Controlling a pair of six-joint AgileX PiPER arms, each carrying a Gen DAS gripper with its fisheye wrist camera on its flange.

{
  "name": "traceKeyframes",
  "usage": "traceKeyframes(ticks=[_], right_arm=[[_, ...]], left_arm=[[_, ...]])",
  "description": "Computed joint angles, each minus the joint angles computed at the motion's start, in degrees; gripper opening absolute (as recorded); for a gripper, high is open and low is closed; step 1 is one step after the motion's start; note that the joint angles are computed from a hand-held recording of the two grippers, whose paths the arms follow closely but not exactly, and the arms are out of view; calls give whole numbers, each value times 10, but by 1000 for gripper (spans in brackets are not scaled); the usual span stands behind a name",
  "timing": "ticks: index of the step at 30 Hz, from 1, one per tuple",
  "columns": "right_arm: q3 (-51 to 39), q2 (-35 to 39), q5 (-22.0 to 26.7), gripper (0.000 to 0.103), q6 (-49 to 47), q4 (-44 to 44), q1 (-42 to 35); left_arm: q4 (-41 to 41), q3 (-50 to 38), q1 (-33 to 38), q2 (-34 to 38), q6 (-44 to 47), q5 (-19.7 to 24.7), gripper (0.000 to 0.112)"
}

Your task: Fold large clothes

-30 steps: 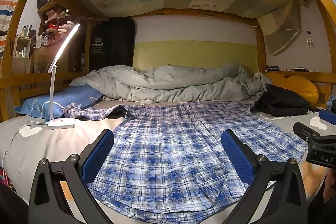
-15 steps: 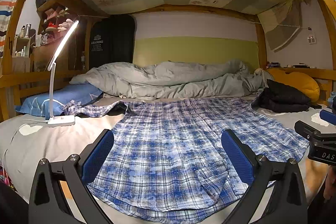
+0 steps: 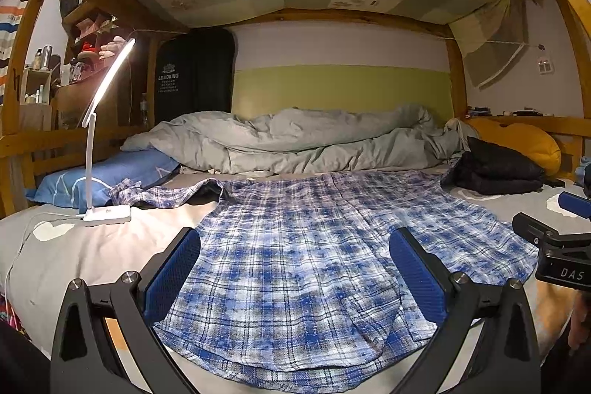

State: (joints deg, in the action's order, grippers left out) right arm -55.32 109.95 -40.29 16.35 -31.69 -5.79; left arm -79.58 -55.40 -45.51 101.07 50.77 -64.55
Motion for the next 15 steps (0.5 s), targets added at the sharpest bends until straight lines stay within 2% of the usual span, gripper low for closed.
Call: traceKeyframes(ticks=[15], right_arm=[[-3, 2, 4, 103, 9, -6, -1]], left_arm=[[2, 2, -1, 11, -7, -13, 103]])
